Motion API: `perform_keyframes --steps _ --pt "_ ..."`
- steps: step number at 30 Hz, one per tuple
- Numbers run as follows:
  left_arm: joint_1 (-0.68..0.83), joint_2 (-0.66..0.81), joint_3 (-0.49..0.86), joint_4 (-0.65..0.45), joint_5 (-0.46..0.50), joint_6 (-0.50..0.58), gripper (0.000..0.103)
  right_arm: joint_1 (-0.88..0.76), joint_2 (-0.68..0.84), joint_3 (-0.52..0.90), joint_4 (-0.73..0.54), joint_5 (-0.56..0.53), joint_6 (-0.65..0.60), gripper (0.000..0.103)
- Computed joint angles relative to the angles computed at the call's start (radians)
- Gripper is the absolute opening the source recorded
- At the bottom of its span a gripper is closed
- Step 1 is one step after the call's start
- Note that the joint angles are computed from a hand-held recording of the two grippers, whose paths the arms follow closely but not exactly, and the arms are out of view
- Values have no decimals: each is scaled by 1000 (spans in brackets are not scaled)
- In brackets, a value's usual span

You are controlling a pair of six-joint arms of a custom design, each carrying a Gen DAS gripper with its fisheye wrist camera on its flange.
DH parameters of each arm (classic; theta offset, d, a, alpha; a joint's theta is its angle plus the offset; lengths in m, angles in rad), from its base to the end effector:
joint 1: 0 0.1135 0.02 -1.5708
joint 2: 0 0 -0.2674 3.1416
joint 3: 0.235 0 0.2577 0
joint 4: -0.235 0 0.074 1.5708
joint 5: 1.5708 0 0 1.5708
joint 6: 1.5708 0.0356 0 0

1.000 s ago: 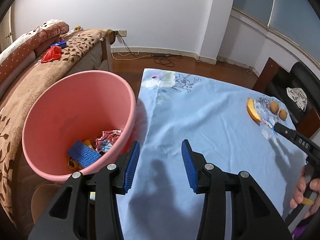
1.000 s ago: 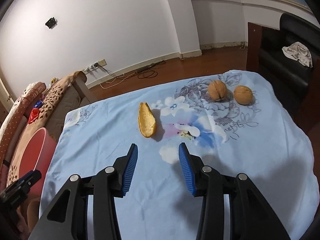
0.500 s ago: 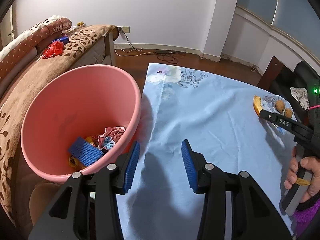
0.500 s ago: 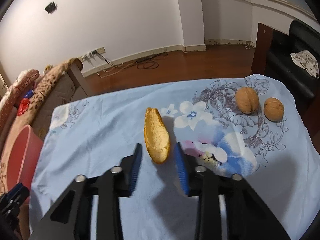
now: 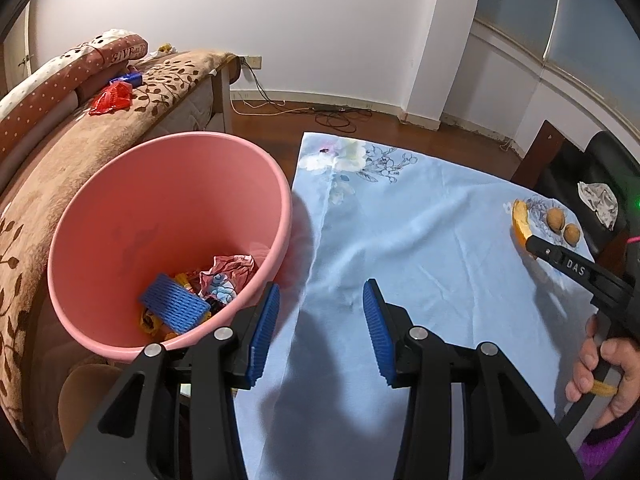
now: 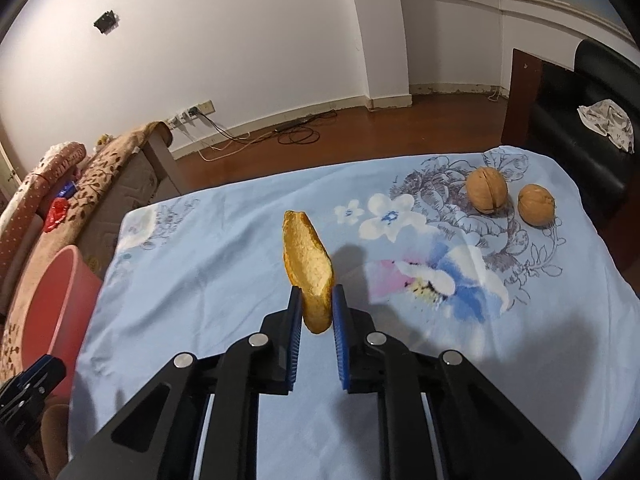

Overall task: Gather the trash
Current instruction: 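Carry the orange peel with the right tool over the pink bucket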

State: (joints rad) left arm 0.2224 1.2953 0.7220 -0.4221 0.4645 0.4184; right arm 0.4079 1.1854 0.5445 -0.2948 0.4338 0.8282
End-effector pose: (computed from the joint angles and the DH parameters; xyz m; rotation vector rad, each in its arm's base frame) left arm 0.2454 0.0391 0.1965 0.4085 2.4104 -0.3202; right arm 0.2072 0.0733 0.1740 0.6661 2.2952 0.0259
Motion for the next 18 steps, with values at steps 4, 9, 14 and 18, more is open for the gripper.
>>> perform_keyframes --steps 4,9,14,18 --pt "19 -14 2 -13 18 8 44 76 -41 23 -53 34 40 14" --pt "45 -34 6 -31 44 17 44 179 -45 84 -110 82 71 14" --pt "73 -47 14 -47 66 27 44 254 -16 145 -147 115 87 14" --pt "100 -52 21 -60 85 40 44 305 18 197 -171 138 99 14"
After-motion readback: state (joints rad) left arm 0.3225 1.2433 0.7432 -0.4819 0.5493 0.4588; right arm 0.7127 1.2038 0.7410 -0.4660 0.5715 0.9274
